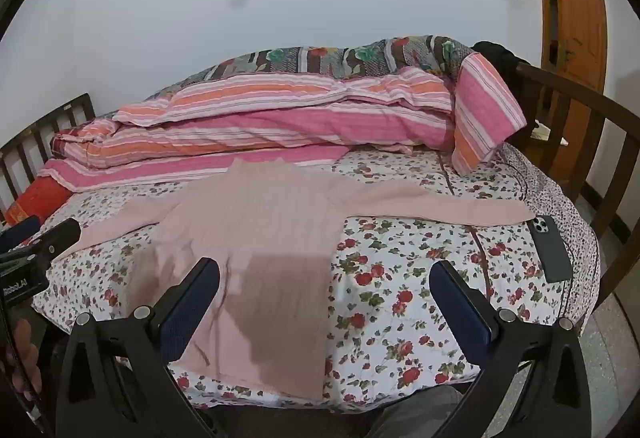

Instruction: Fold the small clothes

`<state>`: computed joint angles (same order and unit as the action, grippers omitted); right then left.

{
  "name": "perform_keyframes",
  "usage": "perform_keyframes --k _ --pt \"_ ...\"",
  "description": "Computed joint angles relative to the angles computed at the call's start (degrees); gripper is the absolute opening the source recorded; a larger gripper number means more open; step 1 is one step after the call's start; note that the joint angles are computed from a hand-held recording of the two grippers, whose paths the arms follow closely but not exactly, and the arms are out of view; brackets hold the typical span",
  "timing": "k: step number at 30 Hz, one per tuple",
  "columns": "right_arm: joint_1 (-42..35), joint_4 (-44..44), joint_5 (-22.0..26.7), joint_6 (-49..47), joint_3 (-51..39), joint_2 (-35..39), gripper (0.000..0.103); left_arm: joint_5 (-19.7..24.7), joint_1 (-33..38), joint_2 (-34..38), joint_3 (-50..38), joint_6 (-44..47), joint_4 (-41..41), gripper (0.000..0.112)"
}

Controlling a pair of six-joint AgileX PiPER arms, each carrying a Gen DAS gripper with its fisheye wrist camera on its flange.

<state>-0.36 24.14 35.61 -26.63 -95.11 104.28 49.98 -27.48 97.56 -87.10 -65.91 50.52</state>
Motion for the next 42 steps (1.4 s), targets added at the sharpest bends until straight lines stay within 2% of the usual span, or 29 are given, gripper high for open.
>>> perform_keyframes --k 5,7,14,42 --pt "1.7 -3.0 -0.7 3.2 1.3 -1.5 0.103 0.5 0.3 0.7 -1.0 0.2 -0.7 0.103" --pt "0.9 -0.7 -1.4 0.4 2.2 -1.8 0.103 0.7 0.4 -0.4 -0.7 1.1 -0.6 0.103" --pt "0.7 0.3 -1.4 -0.6 2.4 -2.1 0.103 1.0 -0.9 -1.0 0.1 -0.2 1.1 0.103" --pt "2.0 -1.4 -0.9 1.2 2.3 -3.0 0.103 -0.2 -1.4 -1.2 1.7 -2.4 1.6 0.103"
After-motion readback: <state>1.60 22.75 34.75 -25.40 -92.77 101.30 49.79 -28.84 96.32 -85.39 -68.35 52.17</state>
